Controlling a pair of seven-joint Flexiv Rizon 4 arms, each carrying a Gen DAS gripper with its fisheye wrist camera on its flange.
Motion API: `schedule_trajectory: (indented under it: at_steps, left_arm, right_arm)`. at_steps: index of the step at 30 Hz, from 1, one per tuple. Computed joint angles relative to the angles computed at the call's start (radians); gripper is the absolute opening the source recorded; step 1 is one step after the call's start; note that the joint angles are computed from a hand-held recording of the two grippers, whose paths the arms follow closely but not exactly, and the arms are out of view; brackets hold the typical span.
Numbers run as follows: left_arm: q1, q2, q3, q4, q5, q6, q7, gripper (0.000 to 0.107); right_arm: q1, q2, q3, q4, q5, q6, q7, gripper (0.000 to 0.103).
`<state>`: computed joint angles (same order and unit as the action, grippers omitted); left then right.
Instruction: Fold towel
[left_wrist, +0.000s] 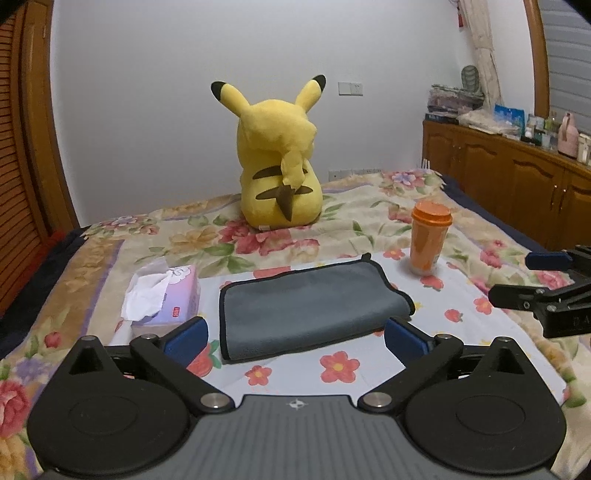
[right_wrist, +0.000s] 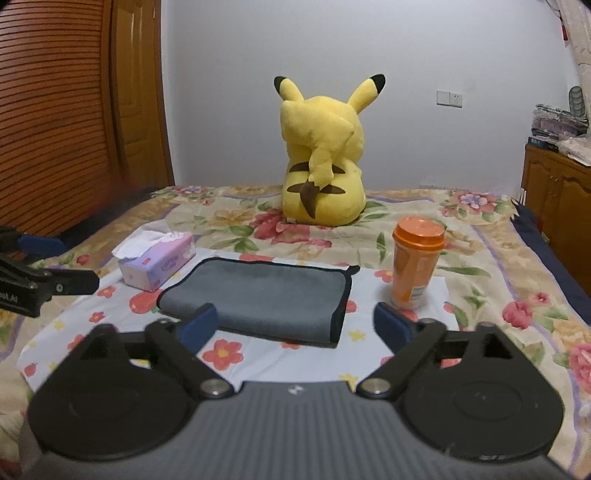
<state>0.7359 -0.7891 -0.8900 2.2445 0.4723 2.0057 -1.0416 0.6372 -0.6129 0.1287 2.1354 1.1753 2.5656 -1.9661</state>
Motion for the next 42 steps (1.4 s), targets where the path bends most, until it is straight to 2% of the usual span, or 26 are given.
schedule_trajectory:
  at_steps: [2, 6, 15, 18, 23, 36, 42]
  left_arm:
    - [0.005, 0.022, 0.000, 0.018, -0.003, 0.018, -0.015, 0.103]
    - [0.027, 0.064, -0.009, 0.047, 0.011, 0.038, -0.055, 0.103]
    - [0.130, 0.113, -0.091, 0.115, 0.044, 0.056, -0.122, 0.103]
    - [0.142, 0.129, -0.086, 0.142, 0.057, 0.075, -0.148, 0.103]
    - [0.151, 0.146, -0.054, 0.180, 0.102, 0.093, -0.135, 0.103]
    - [0.205, 0.103, -0.048, 0.238, 0.124, 0.096, -0.131, 0.103]
    - [0.153, 0.093, 0.030, 0.252, 0.119, 0.139, -0.128, 0.103]
  right_arm:
    - [0.008, 0.011, 0.002, 0.001, 0.020, 0.009, -0.014, 0.103]
    - [0.010, 0.031, 0.016, -0.007, 0.067, 0.020, -0.057, 0.103]
    - [-0.003, 0.064, 0.078, -0.026, 0.136, 0.078, -0.124, 0.103]
    - [-0.002, 0.066, 0.096, -0.034, 0.151, 0.104, -0.138, 0.103]
    - [-0.001, 0.064, 0.126, -0.048, 0.178, 0.128, -0.169, 0.103]
    - [0.023, 0.023, 0.173, -0.073, 0.197, 0.179, -0.155, 0.103]
    - [0.036, -0.022, 0.183, -0.074, 0.196, 0.197, -0.114, 0.103]
